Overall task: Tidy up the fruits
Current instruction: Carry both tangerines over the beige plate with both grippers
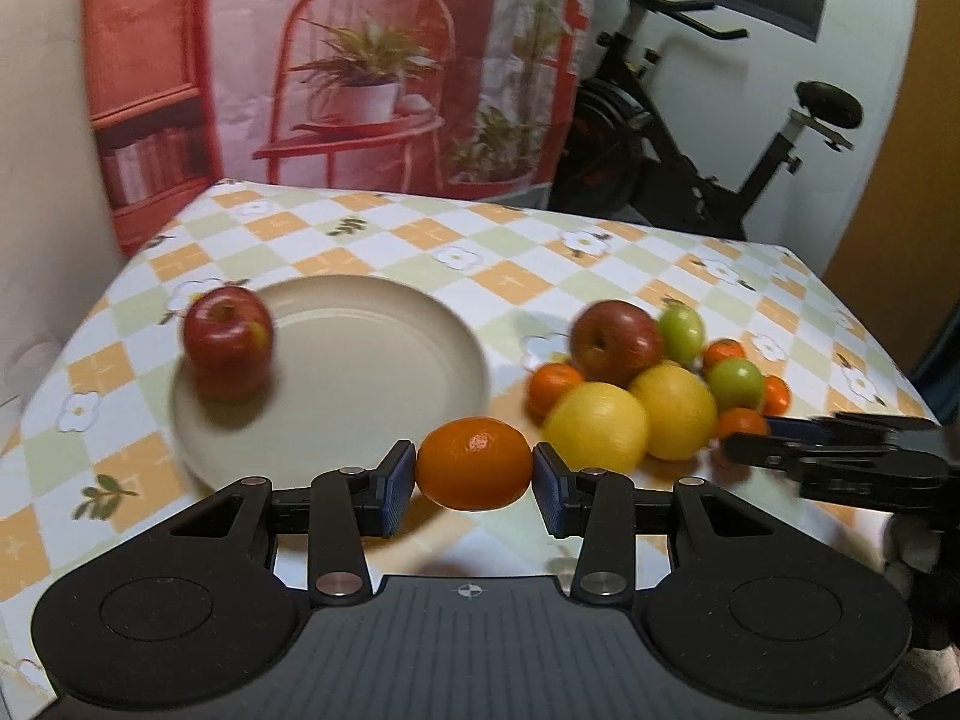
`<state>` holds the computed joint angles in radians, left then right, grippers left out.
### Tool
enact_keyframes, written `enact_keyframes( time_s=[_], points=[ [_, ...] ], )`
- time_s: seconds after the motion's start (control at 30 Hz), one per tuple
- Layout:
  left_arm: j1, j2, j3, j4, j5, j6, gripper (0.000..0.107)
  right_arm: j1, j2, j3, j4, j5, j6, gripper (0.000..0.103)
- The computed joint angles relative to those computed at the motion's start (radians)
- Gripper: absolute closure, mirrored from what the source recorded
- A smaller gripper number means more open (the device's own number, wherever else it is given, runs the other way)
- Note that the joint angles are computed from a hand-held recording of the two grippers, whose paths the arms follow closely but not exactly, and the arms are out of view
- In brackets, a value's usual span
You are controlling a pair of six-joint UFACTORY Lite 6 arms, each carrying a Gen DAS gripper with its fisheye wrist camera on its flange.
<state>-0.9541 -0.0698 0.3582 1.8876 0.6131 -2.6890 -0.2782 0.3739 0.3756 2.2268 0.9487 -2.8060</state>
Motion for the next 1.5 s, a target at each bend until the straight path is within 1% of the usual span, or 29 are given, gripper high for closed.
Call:
enact_keyframes(
  time_s=[0.13,0.27,0.4,0.53,0.6,0.7,0.8,0.9,0.97,1.0,1.03,1.1,1.27,1.4,1.5],
  points=[
    [0.058,-0.085,-0.061,-0.019,-0.004,0.053,0.062,-0.032,-0.057,-0.012,-0.055,-0.016,0.067,0.065],
    [0.149,-0.166,-0.118,-0.002,-0.036,0.092,0.062,-0.002,-0.166,-0.014,-0.104,-0.045,0.154,0.065],
    [0.253,-0.201,-0.150,0.060,-0.072,0.104,0.062,0.117,-0.245,0.045,-0.120,-0.117,0.267,0.065],
    [0.371,-0.203,-0.157,0.176,-0.116,0.081,0.062,0.266,-0.232,0.188,-0.149,-0.207,0.378,0.065],
    [0.426,-0.175,-0.146,0.254,-0.132,0.043,0.062,0.358,-0.192,0.282,-0.137,-0.272,0.413,0.065],
    [0.495,-0.134,-0.132,0.357,-0.144,-0.018,0.062,0.483,-0.080,0.468,-0.152,-0.368,0.478,0.065],
    [0.550,-0.106,-0.120,0.429,-0.155,-0.063,0.062,0.583,0.048,0.669,-0.232,-0.451,0.588,0.065],
    [0.580,-0.080,-0.105,0.454,-0.161,-0.083,0.062,0.665,0.193,0.885,-0.379,-0.517,0.766,0.065],
    [0.597,-0.057,-0.094,0.486,-0.163,-0.107,0.062,0.705,0.282,1.010,-0.501,-0.550,0.893,0.065],
    [0.606,-0.043,-0.089,0.505,-0.162,-0.123,0.062,0.730,0.338,1.089,-0.589,-0.574,0.982,0.065],
    [0.605,-0.036,-0.085,0.509,-0.156,-0.124,0.062,0.745,0.374,1.133,-0.636,-0.591,1.029,0.065],
    [0.610,-0.028,-0.078,0.530,-0.154,-0.132,0.062,0.775,0.464,1.247,-0.760,-0.620,1.162,0.065],
    [0.650,0.000,-0.061,0.633,-0.164,-0.207,0.062,0.827,0.606,1.433,-0.958,-0.643,1.371,0.065],
    [0.641,0.019,-0.052,0.626,-0.154,-0.209,0.062,0.853,0.701,1.566,-1.151,-0.655,1.551,0.065],
    [0.638,0.031,-0.046,0.624,-0.148,-0.211,0.062,0.862,0.735,1.611,-1.194,-0.669,1.592,0.065]
  ],
)
